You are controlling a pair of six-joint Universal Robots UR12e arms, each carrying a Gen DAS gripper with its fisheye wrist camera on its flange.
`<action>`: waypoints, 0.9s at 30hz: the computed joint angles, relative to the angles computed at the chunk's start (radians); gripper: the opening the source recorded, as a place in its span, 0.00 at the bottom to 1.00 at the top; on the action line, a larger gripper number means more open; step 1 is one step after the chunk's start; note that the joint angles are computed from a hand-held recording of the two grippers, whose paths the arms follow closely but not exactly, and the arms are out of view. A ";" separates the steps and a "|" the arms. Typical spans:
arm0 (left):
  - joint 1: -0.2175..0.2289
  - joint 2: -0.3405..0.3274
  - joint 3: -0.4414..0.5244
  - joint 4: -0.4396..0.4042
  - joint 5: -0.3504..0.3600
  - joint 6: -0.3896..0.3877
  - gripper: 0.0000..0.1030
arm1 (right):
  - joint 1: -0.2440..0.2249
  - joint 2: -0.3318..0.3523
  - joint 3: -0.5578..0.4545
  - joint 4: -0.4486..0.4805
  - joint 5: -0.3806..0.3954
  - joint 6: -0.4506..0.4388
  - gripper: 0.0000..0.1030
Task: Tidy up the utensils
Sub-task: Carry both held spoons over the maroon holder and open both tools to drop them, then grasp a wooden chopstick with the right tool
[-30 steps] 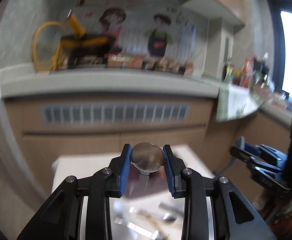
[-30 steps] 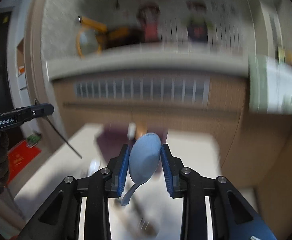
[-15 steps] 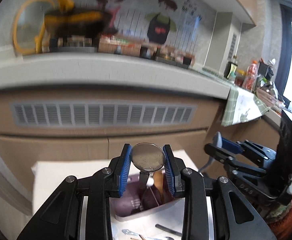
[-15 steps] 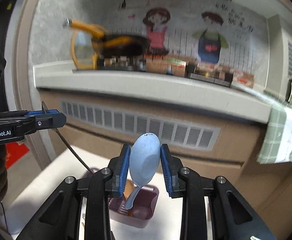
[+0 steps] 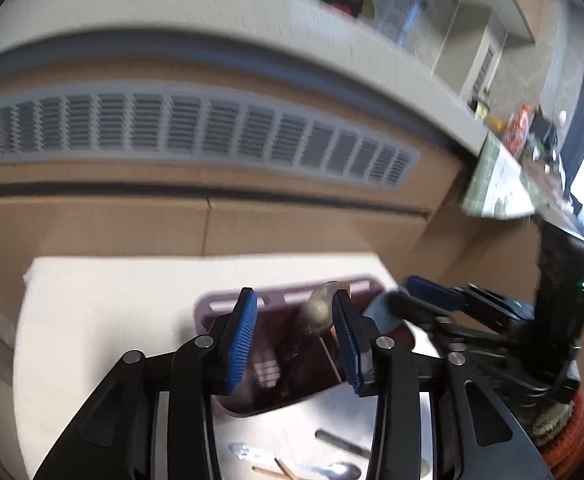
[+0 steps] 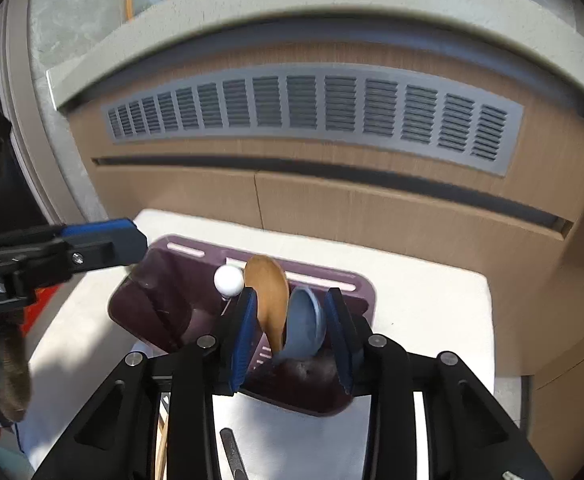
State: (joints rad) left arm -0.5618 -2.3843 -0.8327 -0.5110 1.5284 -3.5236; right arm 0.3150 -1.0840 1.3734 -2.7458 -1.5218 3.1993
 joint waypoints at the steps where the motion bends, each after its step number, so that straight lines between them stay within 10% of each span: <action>1: -0.001 0.014 -0.026 0.054 0.015 -0.017 0.42 | 0.000 -0.018 0.029 -0.068 -0.014 0.010 0.32; 8: -0.015 0.101 -0.179 0.183 0.108 -0.079 0.42 | 0.005 -0.111 0.152 -0.150 -0.052 0.034 0.32; 27: -0.064 0.297 -0.595 0.011 0.191 -0.188 0.42 | 0.085 -0.136 0.291 0.089 0.049 0.042 0.26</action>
